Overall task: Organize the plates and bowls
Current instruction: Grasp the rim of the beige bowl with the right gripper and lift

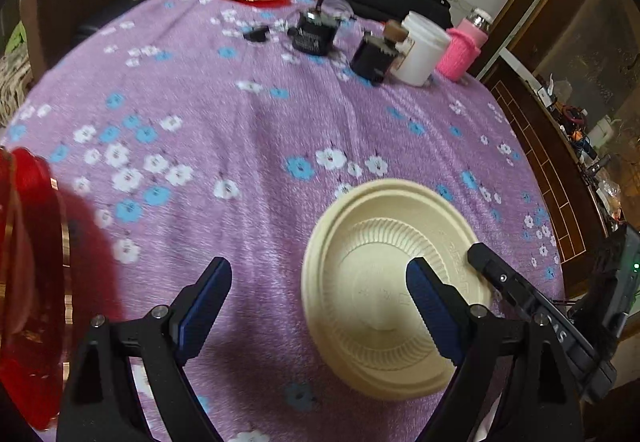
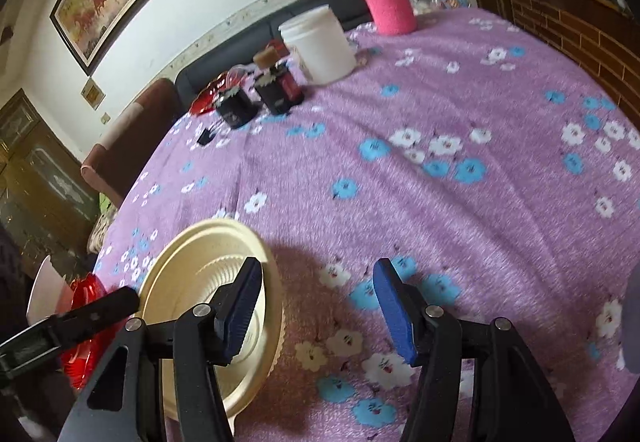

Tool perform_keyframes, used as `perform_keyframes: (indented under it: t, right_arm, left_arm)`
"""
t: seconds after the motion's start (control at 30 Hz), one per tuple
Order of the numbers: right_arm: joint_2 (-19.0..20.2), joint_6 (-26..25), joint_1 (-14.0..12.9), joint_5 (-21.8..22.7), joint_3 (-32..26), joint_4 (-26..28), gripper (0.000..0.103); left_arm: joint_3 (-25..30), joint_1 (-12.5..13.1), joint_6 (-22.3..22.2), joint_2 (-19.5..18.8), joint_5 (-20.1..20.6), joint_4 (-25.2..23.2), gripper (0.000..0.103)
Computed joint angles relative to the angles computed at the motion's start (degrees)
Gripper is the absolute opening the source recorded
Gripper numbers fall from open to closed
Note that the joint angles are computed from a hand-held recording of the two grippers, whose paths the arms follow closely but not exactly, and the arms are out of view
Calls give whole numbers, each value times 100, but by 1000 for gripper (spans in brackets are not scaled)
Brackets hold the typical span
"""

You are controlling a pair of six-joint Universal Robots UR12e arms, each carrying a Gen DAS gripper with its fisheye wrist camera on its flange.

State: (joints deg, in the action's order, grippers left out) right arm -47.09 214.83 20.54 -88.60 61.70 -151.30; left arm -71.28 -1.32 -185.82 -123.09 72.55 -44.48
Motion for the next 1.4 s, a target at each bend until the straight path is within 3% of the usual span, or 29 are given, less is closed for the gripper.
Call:
perform_keyframes:
  t: [0.13, 0.27, 0.37, 0.5, 0.67, 0.9, 1.0, 1.07, 1.13, 1.23, 1.4]
  right_arm:
    - [9, 63, -8, 187, -1, 41, 62]
    - [-70, 233, 16, -8, 200, -465, 62]
    - [-83, 156, 17, 81, 239, -714, 65]
    - [-21, 38, 34, 218, 92, -394, 65]
    - [17, -137, 80, 86, -24, -56, 65]
    - [68, -360, 122, -16, -157, 295, 36]
    - [107, -461, 126, 65, -234, 464, 28]
    - [132, -501, 124, 185, -266, 526, 21]
    - [146, -536, 121, 300, -279, 531, 18]
    - [145, -584, 134, 323, -253, 397, 16]
    - [115, -710, 171, 229, -194, 174, 15]
  left_arm:
    - [83, -39, 16, -87, 11, -208, 88]
    - [99, -83, 78, -134, 70, -298, 88]
    - [83, -112, 124, -145, 160, -230, 88]
    - [104, -136, 145, -163, 246, -216, 88]
    - [98, -199, 299, -180, 466, -110, 88]
    - [104, -255, 467, -214, 738, 8, 88]
    - [96, -273, 478, -221, 859, 100, 78]
    - [87, -301, 520, -227, 1024, 191, 57]
    - [74, -305, 546, -223, 1076, 231, 47]
    - [73, -289, 540, -219, 1034, 223, 38]
    - [56, -224, 369, -181, 779, 126, 36]
